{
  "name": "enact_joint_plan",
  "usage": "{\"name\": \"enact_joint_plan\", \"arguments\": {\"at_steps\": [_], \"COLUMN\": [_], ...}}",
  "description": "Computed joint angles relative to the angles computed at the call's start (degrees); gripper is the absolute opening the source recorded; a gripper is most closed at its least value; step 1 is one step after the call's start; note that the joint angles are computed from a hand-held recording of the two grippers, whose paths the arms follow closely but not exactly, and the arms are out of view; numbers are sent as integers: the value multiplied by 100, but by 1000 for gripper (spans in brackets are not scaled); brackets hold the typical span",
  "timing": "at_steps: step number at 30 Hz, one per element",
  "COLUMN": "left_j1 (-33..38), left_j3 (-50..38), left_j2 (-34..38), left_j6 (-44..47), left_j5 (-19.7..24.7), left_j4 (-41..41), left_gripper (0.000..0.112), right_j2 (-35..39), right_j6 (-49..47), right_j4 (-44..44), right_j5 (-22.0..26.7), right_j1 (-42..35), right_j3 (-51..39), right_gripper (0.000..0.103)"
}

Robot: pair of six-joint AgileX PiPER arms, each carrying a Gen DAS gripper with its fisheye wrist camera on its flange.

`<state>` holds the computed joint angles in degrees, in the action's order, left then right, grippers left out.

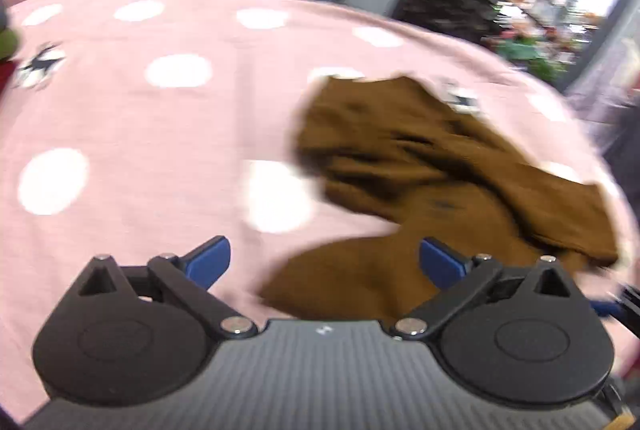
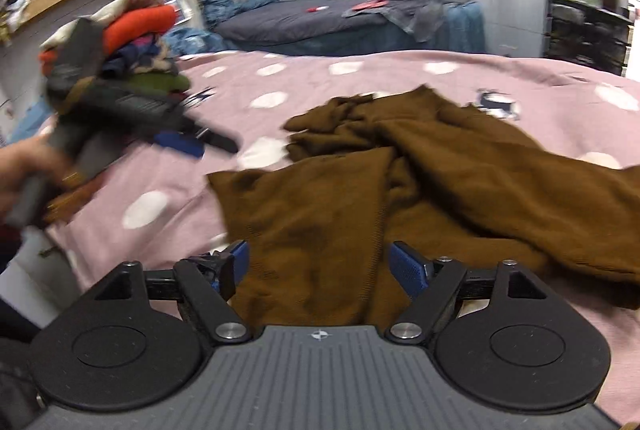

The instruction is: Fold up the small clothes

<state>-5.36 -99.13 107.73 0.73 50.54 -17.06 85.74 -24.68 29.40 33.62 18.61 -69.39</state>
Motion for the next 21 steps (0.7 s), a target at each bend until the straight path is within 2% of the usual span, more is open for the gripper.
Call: {"name": "enact_joint_plan", "arguments": {"at_steps": [2, 3, 5, 6, 10, 11, 13, 15, 16, 17, 18, 19, 21], "left_j1": [118, 210, 175, 93, -240, -273, -163, -152, -237, -339, -424, -443, -283], "left_j3": [-447, -583, -882, -865, -369, -174, -231, -200, -183, -135, -78, -53, -77], "left_j2": [401, 565, 825, 873, 632, 539, 532, 472, 439, 383, 350, 359, 381], "left_j6": [-22, 224, 283, 427, 732, 891, 1211, 1481, 1549, 1546, 1489, 1445, 1538], "left_j5": [349, 501, 815, 804, 402, 324, 723, 921, 921, 858, 773, 725, 789], "left_j4": [-187, -494, -590, -628, -328, -386, -962, -1270, -1134, -872, -654, -604, -947], "left_gripper": [103, 103, 103, 102, 80, 69, 57, 57, 57, 52, 46, 35, 21], "right_j2": [103, 170, 354, 435, 604, 612, 581, 600, 592, 571, 559, 582, 581], "right_j6": [107, 353, 815, 938, 1481, 1508, 1581, 1705, 1752, 1817, 1795, 1727, 1680], "right_j4": [-238, -544, -1069, -1181, -1699, -1736, -1813, -1899, -1916, -1940, -1870, -1741, -1610], "right_j5": [61, 81, 163, 230, 253, 230, 76, 12, -18, -48, -82, -92, -51], "right_j1": [190, 309, 501, 543, 705, 717, 726, 726, 717, 709, 678, 641, 589], "right_j3": [-89, -145, -301, -357, -396, -366, -264, -251, -231, -206, -179, -198, -219], "right_gripper": [103, 103, 103, 103, 103, 103, 103, 95, 84, 68, 61, 52, 46]}}
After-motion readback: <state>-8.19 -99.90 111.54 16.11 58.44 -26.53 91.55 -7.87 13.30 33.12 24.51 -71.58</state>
